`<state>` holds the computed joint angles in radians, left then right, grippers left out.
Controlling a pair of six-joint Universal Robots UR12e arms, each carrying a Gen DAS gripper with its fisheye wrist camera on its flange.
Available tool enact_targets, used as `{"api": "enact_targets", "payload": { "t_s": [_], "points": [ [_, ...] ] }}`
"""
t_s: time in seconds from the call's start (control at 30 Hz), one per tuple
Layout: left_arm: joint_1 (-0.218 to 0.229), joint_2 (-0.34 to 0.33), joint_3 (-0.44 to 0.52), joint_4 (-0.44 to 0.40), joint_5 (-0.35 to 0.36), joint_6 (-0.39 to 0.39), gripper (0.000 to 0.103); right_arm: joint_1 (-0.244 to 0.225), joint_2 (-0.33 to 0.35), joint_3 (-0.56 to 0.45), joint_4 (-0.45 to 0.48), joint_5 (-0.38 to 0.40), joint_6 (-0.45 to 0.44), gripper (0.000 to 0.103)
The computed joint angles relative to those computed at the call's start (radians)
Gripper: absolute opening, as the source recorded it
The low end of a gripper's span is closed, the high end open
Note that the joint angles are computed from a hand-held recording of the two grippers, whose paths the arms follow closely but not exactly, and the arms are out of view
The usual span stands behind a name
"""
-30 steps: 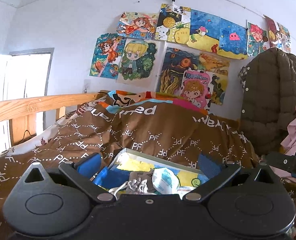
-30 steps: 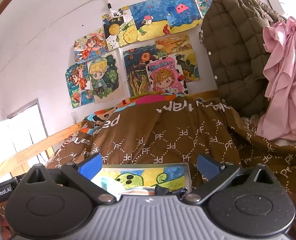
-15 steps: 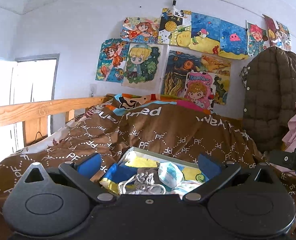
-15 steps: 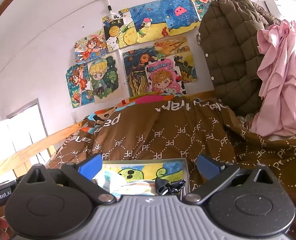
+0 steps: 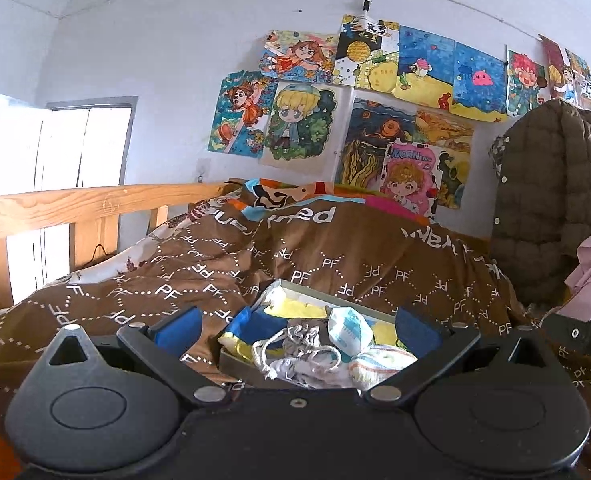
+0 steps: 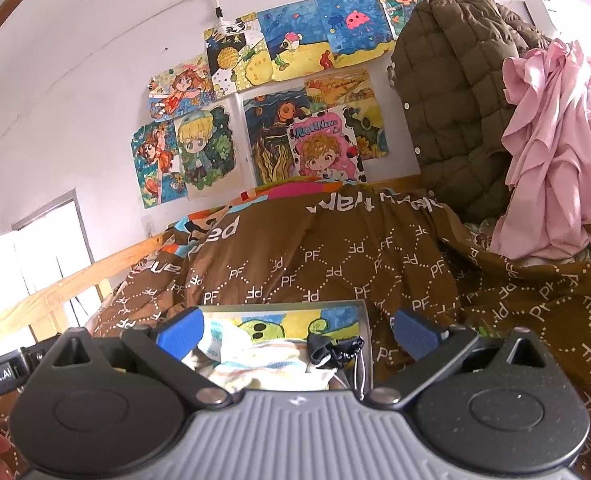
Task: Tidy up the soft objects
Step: 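Withdraw both open tools away from the tray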
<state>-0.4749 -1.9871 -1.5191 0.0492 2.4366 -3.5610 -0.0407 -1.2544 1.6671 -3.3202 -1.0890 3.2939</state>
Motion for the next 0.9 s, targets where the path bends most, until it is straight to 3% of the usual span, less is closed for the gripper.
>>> {"api": "enact_targets", "payload": {
  "t_s": [0.53, 0.9],
  "points": [
    [-0.044, 0.03, -0.066, -0.044, 0.047, -0.073, 0.102, -0.011, -0.056, 0.084, -0.016, -0.005, -0.043, 0.103],
    [-0.066, 0.037, -0.086, -0.052, 0.069, -0.063, 0.102, -0.01, -0.076, 0.125, -0.067, -0.047, -0.089, 0.103]
  ]
}}
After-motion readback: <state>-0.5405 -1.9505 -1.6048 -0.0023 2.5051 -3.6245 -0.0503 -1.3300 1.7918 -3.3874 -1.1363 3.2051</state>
